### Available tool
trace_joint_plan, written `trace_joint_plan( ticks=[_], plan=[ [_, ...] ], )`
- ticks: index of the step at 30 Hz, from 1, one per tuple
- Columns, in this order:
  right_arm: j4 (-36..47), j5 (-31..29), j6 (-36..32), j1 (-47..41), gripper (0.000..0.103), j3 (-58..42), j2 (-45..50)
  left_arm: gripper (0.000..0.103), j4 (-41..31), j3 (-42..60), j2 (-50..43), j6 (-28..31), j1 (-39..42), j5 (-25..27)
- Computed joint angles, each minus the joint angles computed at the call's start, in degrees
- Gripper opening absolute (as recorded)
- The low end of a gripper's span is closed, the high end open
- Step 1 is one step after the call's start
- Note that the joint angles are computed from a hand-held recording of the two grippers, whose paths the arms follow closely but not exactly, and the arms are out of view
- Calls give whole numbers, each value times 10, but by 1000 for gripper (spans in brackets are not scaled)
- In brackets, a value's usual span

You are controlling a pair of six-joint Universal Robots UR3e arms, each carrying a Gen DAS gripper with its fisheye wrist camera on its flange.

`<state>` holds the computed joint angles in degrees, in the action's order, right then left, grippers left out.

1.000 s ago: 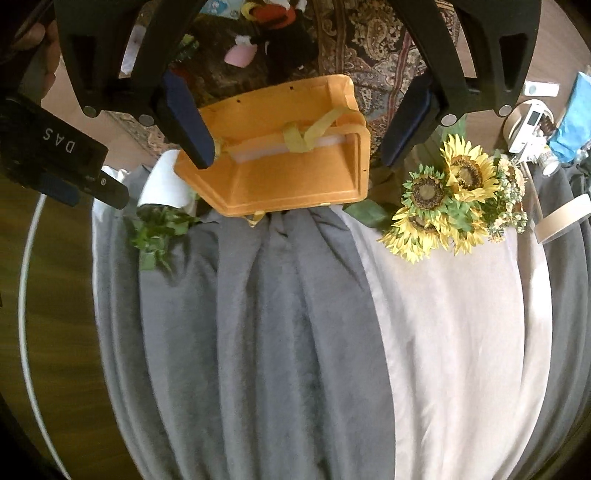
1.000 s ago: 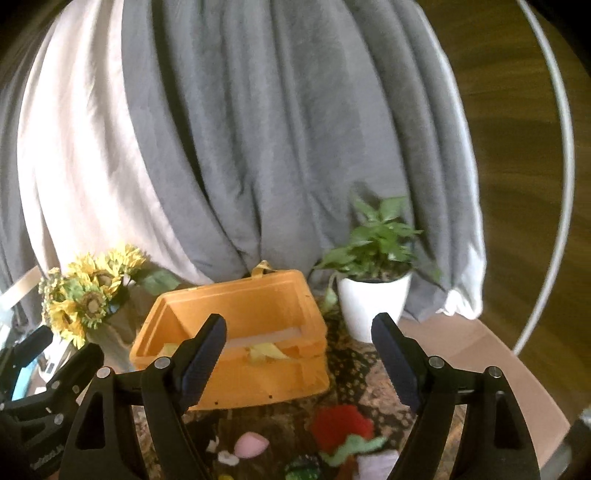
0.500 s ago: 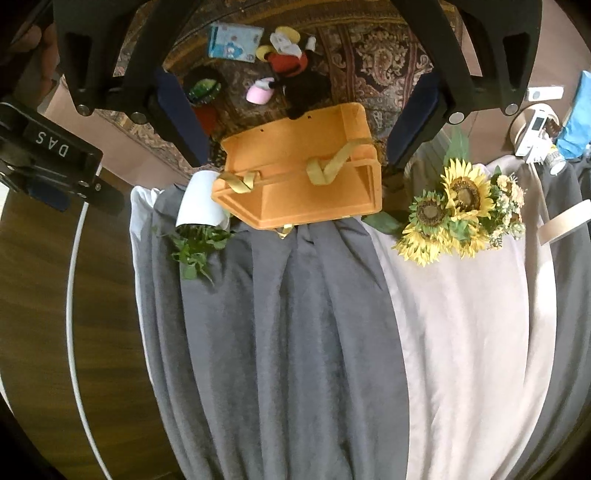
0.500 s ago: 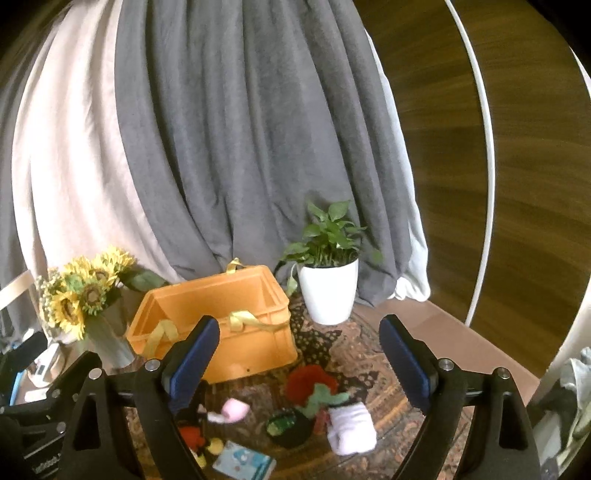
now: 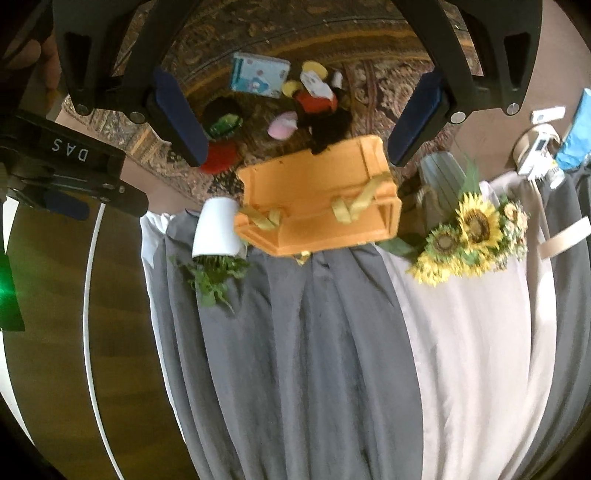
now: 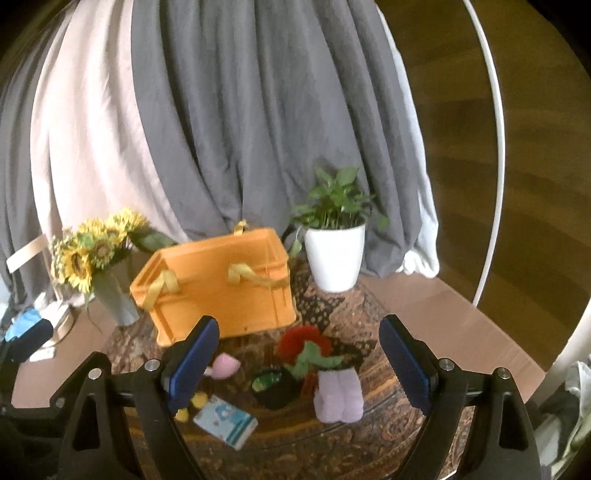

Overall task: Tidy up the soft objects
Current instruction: 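Withdraw both open tools from the crate back over the rug, then grasp the blue tissue pack with the left tool while the right tool grips the lavender pad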

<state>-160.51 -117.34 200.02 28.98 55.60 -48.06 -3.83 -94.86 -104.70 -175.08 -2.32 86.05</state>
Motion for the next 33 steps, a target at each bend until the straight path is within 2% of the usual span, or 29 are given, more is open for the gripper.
trace_joint_plan(
  ticks=[7,15,24,33],
  plan=[
    [-28,53,-4,-29,89,90,-25,100,-15,0,-29,-10,-32,30],
    [-36,87,-10,-53,89,137,-22,99,-28,6,-74,2,-53,40],
    [-31,120,-20,-76,89,130,19,99,-56,39,-141,15,-56,30],
    [-21,126,-23,-82,89,84,73,96,-91,84,-201,20,-40,-1]
  ],
)
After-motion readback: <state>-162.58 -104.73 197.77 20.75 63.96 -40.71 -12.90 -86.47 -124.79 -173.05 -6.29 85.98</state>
